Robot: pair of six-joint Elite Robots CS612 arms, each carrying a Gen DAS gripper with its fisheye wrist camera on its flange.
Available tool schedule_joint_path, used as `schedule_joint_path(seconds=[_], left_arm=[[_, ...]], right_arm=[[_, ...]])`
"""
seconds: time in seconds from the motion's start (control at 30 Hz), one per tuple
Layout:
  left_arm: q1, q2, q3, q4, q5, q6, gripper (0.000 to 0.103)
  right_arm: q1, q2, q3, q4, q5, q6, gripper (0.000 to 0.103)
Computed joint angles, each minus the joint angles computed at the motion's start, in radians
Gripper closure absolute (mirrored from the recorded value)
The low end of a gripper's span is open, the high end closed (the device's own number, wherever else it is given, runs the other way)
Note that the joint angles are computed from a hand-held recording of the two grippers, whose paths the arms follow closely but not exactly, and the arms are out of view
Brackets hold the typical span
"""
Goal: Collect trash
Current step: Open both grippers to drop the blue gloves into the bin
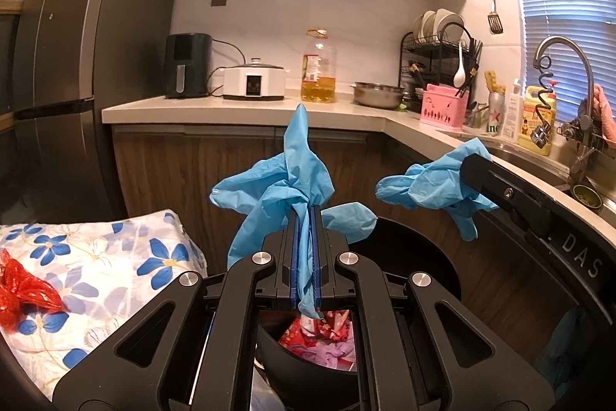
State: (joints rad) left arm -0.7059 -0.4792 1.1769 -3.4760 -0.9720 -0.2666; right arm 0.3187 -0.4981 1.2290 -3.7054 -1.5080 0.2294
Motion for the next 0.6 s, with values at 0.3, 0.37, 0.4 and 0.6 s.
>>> schedule_joint_path(seconds=[0.3,0.37,0.4,0.6], left_arm=[[0.01,0.012,-0.021,0.036,-0.029,-0.022,0.098],[0.011,0.015,-0.025,0.043,-0.042,-0.022,0.098],[0.012,0.017,-0.029,0.049,-0.05,-0.022,0.098],[0.017,0.024,-0.038,0.088,-0.085,-0.011,0.091]], right_arm=[[-0.003,0.013,-0.018,0.011,0.001,0.017,0.07],[-0.003,0.013,-0.013,0.001,-0.022,0.031,0.07],[-0.003,0.012,-0.011,-0.005,-0.029,0.036,0.069],[-0.006,0.006,0.004,-0.028,-0.042,0.056,0.058]])
